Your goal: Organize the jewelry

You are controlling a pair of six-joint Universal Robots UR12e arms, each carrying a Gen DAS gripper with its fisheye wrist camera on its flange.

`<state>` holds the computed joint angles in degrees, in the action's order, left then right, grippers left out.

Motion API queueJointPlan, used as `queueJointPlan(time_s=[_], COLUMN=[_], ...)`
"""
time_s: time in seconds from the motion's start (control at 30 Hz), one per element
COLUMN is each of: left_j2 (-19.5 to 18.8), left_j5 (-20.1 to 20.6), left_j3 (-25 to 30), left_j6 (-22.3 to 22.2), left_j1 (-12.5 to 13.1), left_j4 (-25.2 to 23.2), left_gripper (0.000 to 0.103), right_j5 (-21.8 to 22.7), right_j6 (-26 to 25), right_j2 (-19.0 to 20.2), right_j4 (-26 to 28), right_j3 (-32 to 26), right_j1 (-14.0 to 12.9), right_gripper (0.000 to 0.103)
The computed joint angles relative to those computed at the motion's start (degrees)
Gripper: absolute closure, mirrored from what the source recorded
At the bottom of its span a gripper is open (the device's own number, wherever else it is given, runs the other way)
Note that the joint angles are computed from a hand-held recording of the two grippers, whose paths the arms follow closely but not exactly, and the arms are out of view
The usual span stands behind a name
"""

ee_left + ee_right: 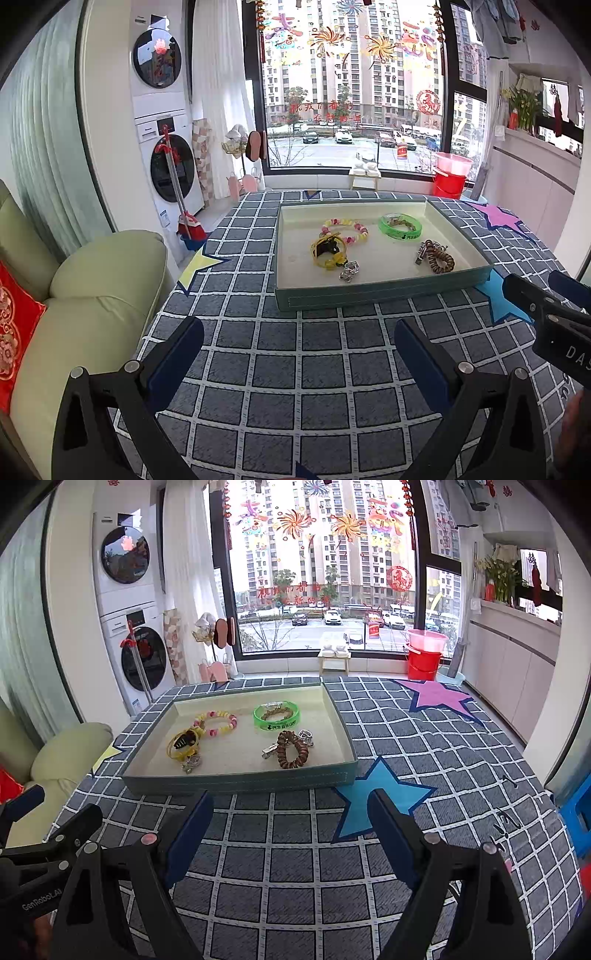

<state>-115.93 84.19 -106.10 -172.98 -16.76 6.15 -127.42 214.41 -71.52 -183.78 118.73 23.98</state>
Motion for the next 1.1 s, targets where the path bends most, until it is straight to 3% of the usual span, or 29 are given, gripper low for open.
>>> queueJointPlan(time_s=[1.1], left_j2=[0.41], left_j5=[0.22], left_j3=[-0.43], left_j6=[-0.22], left_j1=[-0.15], left_j4=[-0.09], left_gripper=[0.000], right_j5=[-0.04], right_j6=[-0.52], right_j2=[0.04], right_j4=[0.30], right_j3=[-0.34], right_j1=[0.21], right_gripper=[0.016])
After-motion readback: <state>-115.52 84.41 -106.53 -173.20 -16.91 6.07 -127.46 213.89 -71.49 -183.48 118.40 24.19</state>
